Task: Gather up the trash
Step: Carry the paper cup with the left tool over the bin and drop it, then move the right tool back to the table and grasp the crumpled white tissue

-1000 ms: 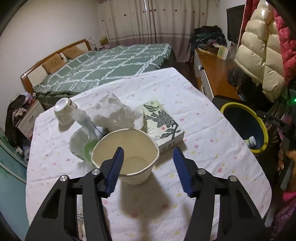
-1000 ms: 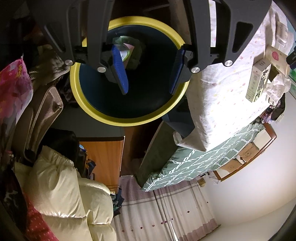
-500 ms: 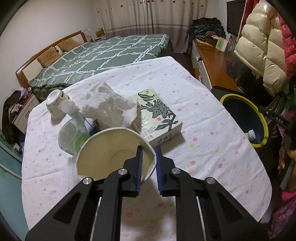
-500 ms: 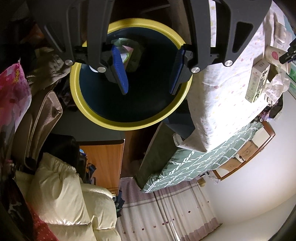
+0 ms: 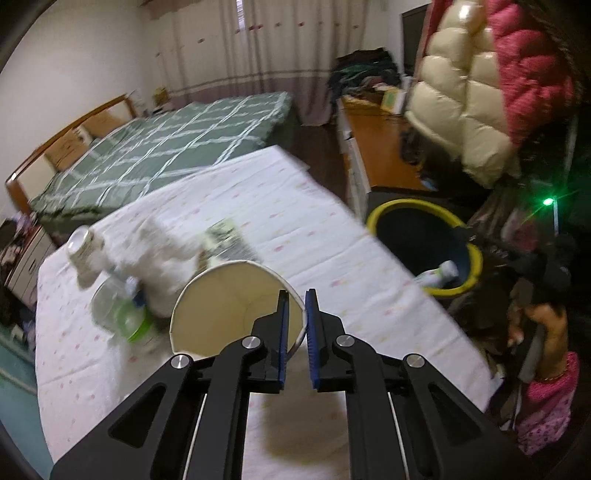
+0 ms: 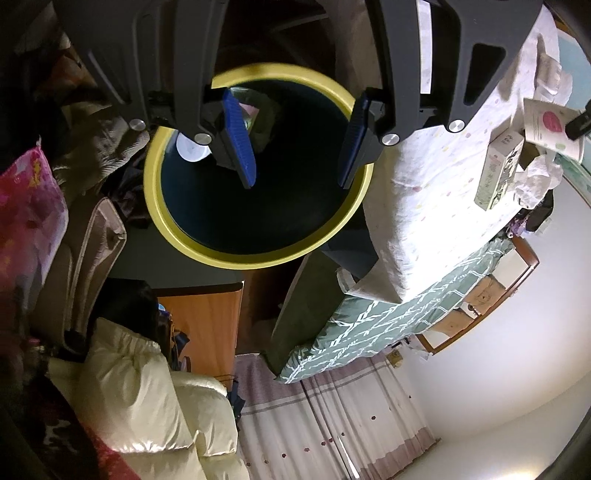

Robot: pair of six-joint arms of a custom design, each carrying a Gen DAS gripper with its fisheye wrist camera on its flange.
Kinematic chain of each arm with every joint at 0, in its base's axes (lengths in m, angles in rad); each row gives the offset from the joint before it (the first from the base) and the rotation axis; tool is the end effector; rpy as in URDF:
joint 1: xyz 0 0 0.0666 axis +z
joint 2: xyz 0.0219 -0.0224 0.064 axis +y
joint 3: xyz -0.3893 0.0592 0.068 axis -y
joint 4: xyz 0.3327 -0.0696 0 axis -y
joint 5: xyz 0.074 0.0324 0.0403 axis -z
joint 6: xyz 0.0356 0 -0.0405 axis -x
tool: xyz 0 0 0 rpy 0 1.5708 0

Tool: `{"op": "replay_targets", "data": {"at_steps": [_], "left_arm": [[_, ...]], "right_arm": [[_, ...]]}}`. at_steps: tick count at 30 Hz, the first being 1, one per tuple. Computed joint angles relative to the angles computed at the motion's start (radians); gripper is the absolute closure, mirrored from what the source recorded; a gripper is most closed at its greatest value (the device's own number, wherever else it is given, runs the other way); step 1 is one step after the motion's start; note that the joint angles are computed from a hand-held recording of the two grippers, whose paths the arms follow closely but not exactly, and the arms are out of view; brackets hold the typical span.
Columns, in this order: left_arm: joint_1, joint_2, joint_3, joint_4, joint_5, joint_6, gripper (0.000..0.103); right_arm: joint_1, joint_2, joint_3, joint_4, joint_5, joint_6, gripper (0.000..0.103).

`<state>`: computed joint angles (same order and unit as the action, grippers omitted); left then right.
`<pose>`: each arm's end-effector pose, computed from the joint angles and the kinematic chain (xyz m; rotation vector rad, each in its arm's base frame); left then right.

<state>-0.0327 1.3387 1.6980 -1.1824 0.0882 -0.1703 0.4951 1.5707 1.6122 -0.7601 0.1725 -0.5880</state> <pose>0.3839 -0.0161 0.5617 0.2833 2.3733 -0.0408 0.4468 0.2338 0.4618 0.1972 2.2955 0.3681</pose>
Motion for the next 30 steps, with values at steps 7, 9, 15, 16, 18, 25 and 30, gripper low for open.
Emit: {"op": "replay_targets", "data": {"at_steps": [7, 9, 15, 16, 18, 25, 30], "left_arm": [[-0.129, 0.086, 0.102, 0.000, 0.013, -0.015, 0.093], [-0.162, 0.130, 0.140, -0.005, 0.030, -0.013, 0.093], [-0.254, 0.259, 0.252, -0.014, 0.038, 0.004, 0.093], [-0.268, 0.285, 0.278, -0.021, 0.044, 0.007, 0.093], [-0.293, 0.328, 0.315, -0.019, 0.041, 0.006, 0.093], [-0.337, 0.497, 0.485, -0.097, 0.026, 0.046, 0.093], [-0.343, 0.560, 0.545, -0.134, 0.017, 0.075, 0.066]], "right_arm": [[0.005, -0.081, -0.082, -0.001, 0.042, 0.002, 0.058], [-0.003, -0.108, -0.112, -0.002, 0.050, -0.006, 0.058], [-0.024, -0.150, -0.160, -0.010, 0.062, -0.022, 0.057], [-0.026, -0.155, -0.164, -0.012, 0.062, -0.022, 0.057], [-0.035, -0.172, -0.179, -0.014, 0.062, -0.021, 0.057], [-0.049, -0.194, -0.197, -0.025, 0.072, -0.026, 0.057], [-0.049, -0.197, -0.205, -0.031, 0.066, -0.032, 0.057]]}}
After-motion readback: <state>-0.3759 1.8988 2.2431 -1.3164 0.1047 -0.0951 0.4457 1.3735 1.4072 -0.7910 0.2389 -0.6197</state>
